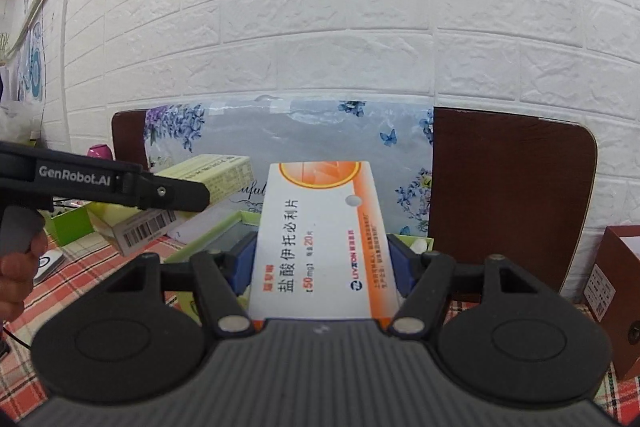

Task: Organize objects
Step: 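Carry both medicine boxes into the lime-green box and open both grippers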

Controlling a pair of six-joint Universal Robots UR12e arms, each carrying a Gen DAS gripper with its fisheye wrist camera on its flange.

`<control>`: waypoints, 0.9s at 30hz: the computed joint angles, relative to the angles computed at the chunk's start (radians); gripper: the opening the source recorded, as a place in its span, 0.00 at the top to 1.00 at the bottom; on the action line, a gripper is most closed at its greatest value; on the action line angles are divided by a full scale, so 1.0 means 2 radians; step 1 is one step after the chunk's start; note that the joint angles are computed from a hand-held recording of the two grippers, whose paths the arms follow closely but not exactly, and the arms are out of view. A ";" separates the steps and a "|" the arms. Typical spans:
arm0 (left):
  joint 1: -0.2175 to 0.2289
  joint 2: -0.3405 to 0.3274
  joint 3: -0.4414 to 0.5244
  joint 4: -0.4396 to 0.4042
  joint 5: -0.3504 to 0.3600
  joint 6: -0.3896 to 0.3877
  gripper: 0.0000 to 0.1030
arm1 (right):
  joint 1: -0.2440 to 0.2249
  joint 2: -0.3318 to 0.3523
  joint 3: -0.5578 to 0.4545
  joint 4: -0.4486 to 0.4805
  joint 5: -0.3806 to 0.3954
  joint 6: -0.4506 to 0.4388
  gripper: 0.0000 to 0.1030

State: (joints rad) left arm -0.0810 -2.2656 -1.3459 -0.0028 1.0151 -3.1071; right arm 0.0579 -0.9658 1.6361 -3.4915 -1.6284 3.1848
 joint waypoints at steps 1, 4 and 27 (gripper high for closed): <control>-0.001 -0.007 0.011 -0.007 0.002 -0.003 0.32 | 0.000 0.006 -0.009 0.005 -0.005 -0.003 0.36; -0.004 -0.026 0.041 -0.028 0.007 -0.015 0.32 | -0.001 0.024 -0.033 0.013 -0.015 -0.010 0.36; -0.007 -0.024 0.027 -0.058 0.042 0.013 0.19 | 0.005 0.055 -0.055 0.022 -0.075 -0.040 0.00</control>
State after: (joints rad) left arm -0.0947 -2.3143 -1.2925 -0.1182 1.0991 -3.0802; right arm 0.0675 -0.8565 1.5254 -3.4482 -1.7778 3.1038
